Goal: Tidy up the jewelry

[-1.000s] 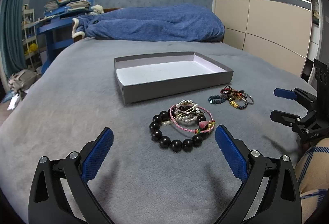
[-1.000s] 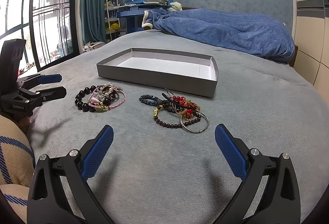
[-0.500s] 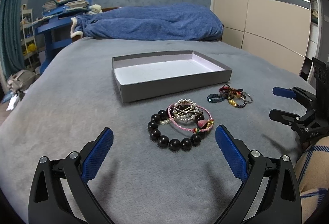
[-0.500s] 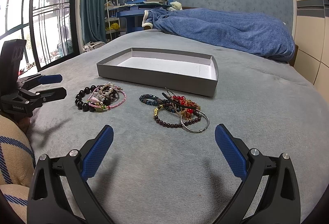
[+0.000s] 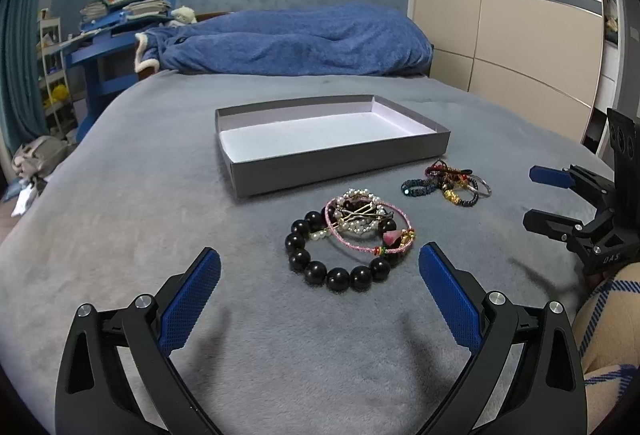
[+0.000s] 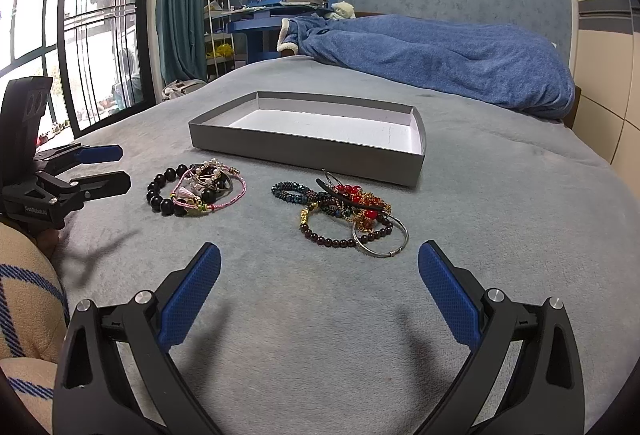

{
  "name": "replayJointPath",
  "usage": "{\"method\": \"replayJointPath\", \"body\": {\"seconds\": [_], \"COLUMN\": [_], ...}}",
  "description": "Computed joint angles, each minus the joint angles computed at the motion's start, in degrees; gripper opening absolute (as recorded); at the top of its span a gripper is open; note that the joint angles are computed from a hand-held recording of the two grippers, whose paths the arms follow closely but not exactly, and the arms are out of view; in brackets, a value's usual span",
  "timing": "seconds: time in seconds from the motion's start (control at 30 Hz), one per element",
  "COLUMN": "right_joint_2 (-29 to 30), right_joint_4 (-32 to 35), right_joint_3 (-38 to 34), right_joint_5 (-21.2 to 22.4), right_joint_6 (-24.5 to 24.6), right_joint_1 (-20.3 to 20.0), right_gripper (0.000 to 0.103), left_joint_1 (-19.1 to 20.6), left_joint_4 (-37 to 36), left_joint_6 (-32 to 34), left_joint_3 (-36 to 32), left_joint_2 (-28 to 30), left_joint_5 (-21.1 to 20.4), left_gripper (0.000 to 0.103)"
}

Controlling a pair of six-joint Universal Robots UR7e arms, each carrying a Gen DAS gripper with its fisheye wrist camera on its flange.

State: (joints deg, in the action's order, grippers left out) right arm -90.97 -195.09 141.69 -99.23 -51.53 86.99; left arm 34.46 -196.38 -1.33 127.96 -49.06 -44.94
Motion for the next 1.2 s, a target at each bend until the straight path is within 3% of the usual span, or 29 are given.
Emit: {"method": "replayJointPath", "body": {"seconds": [0.6, 0.87, 1.2], "right_joint_2": [-0.10, -0.30, -0.45], "right_joint_4": [3.84, 9.69, 12.04], "right_joint_3": [-1.26, -3.38, -4.46], "right_joint_5": [-1.65, -4.73, -5.10], "right_joint_6": [1.32, 4.36, 6.42], "right_joint_1": [0.55, 1.47, 1.07], "right_gripper": [0.097, 0.076, 0.076], "left_joint_1": [1.26, 1.91, 3.32], "left_joint_4": [10.79, 13.70, 22.18], "left_joint_6": [-1.60, 0.91, 1.10], "left_joint_3": [-3.38, -7.69, -14.35], "left_joint_2": [-1.38, 0.03, 3.86], "left_joint_5": [-2.12, -4.17, -2.73], "left_gripper": [0.098, 0.095, 0.074]}}
